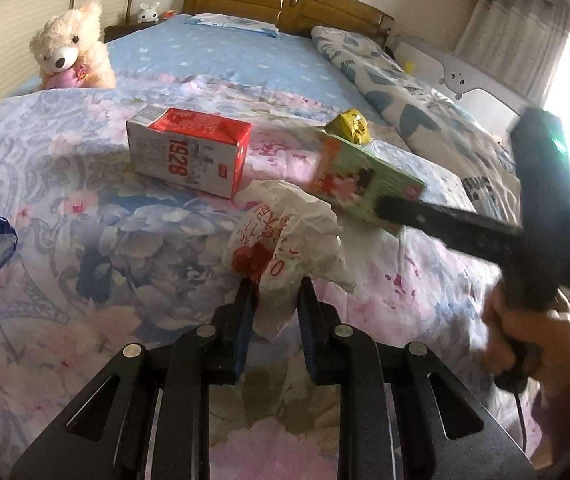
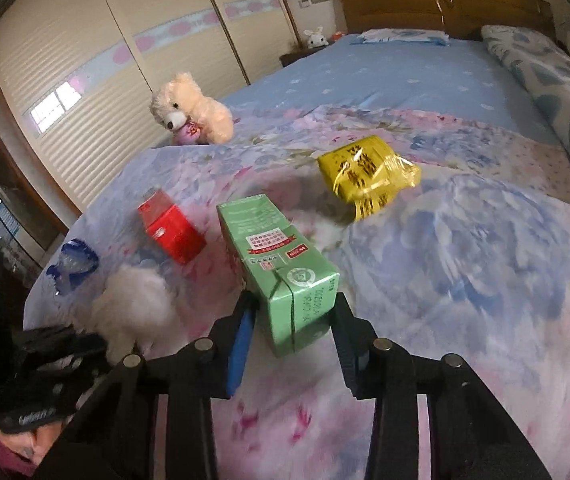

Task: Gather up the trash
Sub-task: 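Grasp the white crumpled wrapper with the left tool while the right tool grasps the green juice carton, then carry the white wrapper and green carton over the bin and open both tools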

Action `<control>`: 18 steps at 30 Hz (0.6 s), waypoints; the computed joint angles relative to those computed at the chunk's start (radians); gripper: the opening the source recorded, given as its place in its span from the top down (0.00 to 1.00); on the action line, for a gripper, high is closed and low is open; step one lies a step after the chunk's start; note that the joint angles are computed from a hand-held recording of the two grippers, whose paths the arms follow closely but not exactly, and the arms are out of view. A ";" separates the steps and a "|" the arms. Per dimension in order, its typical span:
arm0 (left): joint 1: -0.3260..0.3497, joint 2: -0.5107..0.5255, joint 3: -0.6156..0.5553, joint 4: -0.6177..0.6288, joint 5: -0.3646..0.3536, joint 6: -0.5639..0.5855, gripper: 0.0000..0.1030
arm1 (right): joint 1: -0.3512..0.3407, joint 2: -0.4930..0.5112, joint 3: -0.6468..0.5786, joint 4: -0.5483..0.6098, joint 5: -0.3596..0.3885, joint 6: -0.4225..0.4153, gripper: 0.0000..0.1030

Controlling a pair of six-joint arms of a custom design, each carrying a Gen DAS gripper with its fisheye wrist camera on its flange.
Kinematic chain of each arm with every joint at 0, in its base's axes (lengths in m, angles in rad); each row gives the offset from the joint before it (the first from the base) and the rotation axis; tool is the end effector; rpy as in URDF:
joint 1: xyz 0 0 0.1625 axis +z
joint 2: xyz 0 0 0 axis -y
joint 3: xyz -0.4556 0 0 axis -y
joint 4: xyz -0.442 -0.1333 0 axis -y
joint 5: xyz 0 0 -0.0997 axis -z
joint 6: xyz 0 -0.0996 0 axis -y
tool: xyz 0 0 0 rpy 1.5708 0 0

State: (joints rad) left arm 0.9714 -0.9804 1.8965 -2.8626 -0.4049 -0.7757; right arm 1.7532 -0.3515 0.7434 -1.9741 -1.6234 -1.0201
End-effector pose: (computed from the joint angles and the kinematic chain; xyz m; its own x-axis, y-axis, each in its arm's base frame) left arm -0.1697 -0.6469 0.1905 -0.7355 -0.5780 -0.3535 0.0137 0.5090 -0.8607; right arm 0.2959 -0.8983 0.0522 -0.3594 -0.9324 0.0372 -0.9319 0.3607 0.0388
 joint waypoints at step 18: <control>-0.062 0.108 -0.102 0.013 -0.091 0.125 0.80 | -0.125 -0.353 0.423 -0.362 0.056 0.198 0.64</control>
State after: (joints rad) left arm 0.9093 -0.8725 1.7947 -2.8493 -0.4958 -0.6504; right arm 1.6281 -0.7040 1.1661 -2.3357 -1.5674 -0.8223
